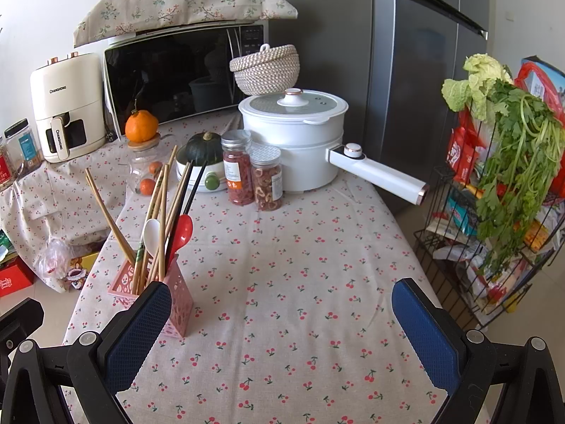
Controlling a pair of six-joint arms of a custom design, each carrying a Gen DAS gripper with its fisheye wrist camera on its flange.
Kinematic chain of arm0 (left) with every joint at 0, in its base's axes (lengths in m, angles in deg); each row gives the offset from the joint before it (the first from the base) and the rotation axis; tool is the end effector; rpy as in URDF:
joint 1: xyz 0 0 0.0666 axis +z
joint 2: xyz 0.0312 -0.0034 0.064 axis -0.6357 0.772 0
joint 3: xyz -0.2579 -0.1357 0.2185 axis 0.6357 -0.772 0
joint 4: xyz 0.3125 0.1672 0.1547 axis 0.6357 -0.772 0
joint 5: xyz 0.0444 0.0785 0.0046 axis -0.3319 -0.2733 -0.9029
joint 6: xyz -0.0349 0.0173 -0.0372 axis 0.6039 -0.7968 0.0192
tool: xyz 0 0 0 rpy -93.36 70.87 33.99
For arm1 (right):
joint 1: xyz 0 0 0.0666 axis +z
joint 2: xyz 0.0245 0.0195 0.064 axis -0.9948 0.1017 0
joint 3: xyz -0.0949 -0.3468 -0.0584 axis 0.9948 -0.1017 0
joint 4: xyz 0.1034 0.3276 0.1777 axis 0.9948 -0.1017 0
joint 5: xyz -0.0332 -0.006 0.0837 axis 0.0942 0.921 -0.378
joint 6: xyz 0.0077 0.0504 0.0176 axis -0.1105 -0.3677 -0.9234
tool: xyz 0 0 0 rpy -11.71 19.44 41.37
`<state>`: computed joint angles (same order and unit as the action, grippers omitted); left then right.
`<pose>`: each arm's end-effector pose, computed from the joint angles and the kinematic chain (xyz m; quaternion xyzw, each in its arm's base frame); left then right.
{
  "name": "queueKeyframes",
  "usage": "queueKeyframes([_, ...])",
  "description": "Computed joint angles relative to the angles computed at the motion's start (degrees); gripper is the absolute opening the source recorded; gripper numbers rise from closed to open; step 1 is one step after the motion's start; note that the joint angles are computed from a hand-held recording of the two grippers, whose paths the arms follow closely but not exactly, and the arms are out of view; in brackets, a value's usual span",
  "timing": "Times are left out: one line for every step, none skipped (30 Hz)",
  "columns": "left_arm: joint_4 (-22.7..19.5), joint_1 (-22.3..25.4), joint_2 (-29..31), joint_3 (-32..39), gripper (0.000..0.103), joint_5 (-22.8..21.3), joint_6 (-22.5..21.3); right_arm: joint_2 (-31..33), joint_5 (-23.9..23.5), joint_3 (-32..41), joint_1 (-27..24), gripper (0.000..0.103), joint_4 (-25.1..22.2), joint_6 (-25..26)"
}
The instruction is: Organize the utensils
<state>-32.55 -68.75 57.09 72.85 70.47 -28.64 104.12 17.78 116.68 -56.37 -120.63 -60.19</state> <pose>0.3735 -0.1981 0.6594 0.0460 0.9052 -0.0291 0.4214 0.3806 0.1852 0.6660 0.0210 0.8941 0.0102 0.4473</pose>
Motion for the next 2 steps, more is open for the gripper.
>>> queueKeyframes([0.1,0.0,0.0,-0.1,0.103,-0.1,0.1,0.0,0.0,0.0,0.0,0.103,0.0,0.0])
queueKeyframes([0.3,0.1,-0.2,-0.4,0.103,0.0,0.0,0.0,-0.1,0.0,0.0,0.103,0.0,0.0])
